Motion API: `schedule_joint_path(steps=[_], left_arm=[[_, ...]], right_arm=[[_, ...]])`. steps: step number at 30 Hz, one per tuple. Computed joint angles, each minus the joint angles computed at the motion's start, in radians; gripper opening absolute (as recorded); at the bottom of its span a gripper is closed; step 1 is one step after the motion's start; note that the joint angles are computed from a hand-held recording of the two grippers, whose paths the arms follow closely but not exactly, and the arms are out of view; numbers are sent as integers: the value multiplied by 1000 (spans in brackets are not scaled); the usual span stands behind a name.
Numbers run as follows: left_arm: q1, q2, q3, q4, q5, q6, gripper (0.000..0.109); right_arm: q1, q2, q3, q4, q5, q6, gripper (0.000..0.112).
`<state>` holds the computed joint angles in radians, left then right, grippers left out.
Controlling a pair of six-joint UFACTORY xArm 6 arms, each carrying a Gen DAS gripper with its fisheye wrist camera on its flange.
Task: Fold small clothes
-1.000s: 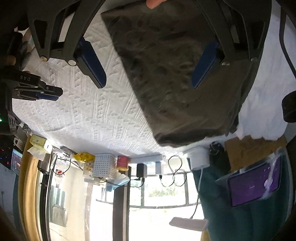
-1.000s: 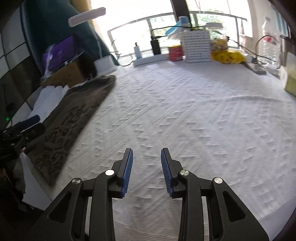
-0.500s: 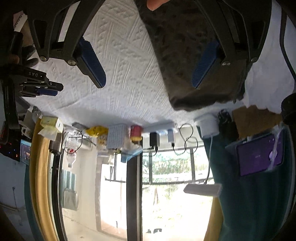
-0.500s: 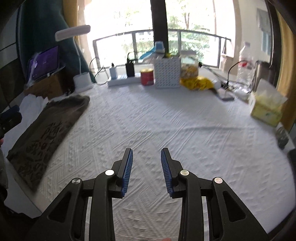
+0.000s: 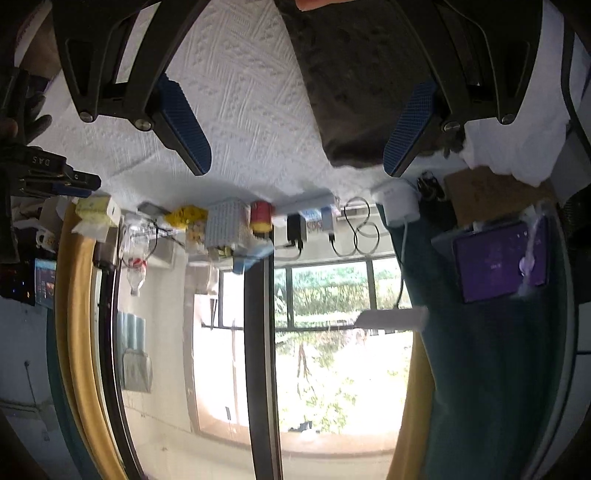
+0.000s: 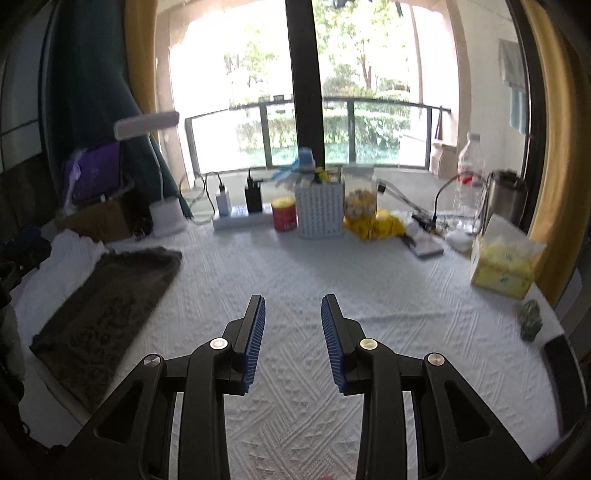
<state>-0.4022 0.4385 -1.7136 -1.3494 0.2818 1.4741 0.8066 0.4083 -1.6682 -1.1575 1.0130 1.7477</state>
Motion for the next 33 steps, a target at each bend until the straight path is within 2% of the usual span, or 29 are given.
schedule_joint_path(steps=[11,15,21,33], left_arm=[[19,-68,-25,-278,-1,198,99],[29,-86,-28,-388,-32,292,101],[42,-89,-53,-478,-88,362,101],[80,-86,-58,-582,-65,424,101]], right_arm=[[55,-33,-61,-104,125,-34,34],[79,-26,-102,-134,178,-62,34],[120,-22,-149,-226,236,-84,34],[146,86,-300,-309,260,-148,34]])
